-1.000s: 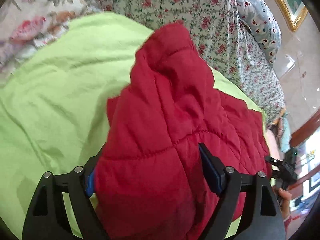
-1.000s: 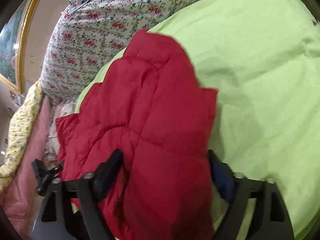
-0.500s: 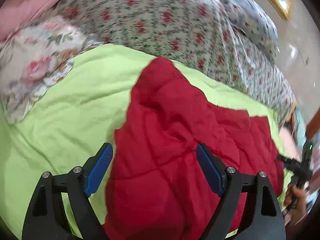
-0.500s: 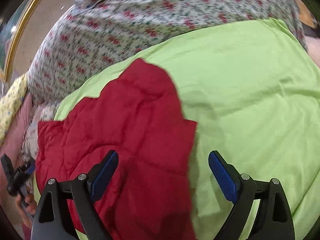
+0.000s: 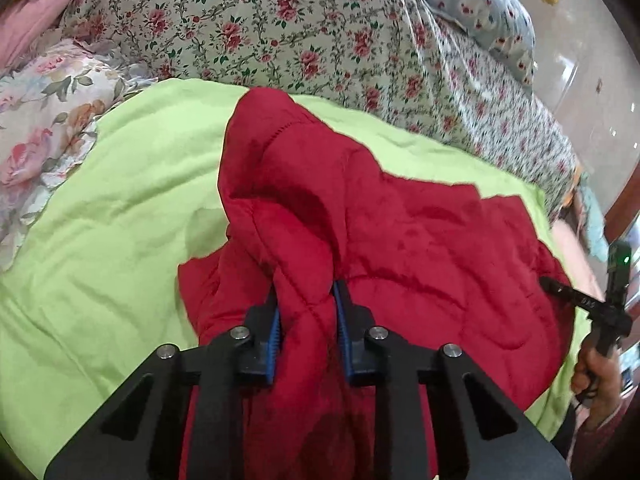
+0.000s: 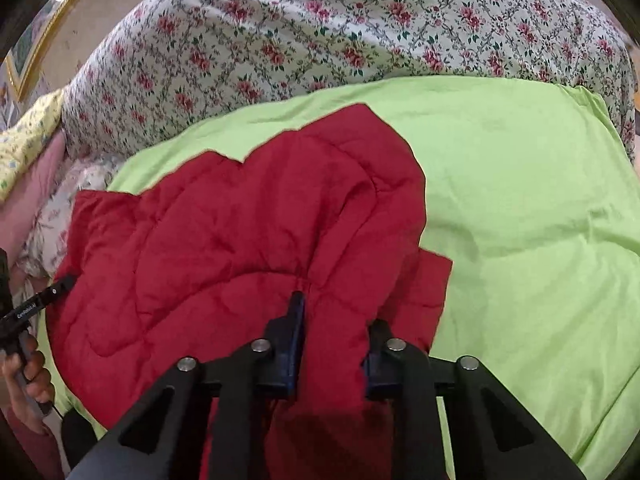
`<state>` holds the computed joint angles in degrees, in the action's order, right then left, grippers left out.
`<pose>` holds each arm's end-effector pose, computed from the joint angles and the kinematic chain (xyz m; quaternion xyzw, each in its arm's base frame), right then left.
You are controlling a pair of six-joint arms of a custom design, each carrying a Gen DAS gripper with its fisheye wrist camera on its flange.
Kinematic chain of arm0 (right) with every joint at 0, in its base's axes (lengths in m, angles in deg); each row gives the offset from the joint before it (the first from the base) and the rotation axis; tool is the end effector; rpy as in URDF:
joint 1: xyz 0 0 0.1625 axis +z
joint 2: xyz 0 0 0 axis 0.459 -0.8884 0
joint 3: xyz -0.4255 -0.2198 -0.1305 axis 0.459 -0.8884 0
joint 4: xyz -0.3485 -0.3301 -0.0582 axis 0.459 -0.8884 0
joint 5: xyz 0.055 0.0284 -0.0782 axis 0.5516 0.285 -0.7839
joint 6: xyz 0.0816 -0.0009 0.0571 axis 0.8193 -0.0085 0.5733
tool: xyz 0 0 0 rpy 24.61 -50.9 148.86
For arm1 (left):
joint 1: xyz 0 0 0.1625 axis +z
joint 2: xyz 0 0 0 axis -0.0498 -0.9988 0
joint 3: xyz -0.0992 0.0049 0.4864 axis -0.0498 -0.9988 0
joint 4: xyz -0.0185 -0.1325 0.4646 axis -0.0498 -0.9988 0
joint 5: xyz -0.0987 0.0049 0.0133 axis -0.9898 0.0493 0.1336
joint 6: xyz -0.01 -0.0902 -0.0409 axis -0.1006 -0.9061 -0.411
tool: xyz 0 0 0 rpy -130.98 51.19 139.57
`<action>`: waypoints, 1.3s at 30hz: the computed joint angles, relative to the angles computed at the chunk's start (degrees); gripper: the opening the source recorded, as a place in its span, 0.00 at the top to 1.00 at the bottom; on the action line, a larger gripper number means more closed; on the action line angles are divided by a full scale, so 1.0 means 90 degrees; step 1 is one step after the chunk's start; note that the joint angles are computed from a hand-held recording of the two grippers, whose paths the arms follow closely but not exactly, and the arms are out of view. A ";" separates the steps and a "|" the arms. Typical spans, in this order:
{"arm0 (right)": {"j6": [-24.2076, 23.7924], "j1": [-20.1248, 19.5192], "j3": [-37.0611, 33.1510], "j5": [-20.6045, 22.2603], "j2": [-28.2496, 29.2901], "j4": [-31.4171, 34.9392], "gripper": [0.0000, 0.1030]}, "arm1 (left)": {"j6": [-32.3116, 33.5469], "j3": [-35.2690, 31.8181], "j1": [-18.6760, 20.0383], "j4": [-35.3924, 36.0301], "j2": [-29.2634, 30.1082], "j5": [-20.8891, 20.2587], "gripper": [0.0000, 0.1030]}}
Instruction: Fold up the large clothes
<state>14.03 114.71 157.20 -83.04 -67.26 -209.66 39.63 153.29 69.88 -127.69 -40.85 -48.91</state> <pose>0.2959 -0.1718 0.0290 -0.0852 -0.8580 0.4036 0.3060 0.0276 -0.3493 0.3580 0.3028 0.9218 -0.2040 0.1306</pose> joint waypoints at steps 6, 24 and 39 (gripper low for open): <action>-0.0524 -0.0026 -0.0033 -0.0200 -0.0201 -0.0747 0.83 | -0.0204 -0.0244 0.0211 -0.0229 0.0499 -0.0393 0.81; -0.1138 -0.0924 0.0012 0.0283 0.0480 -0.1913 0.81 | -0.0349 -0.0001 0.0011 -0.0672 0.1200 0.0569 0.80; -0.0903 -0.0808 0.0094 0.0165 0.0511 -0.2156 0.58 | -0.0604 0.0192 -0.0365 -0.0712 0.0967 0.1550 0.26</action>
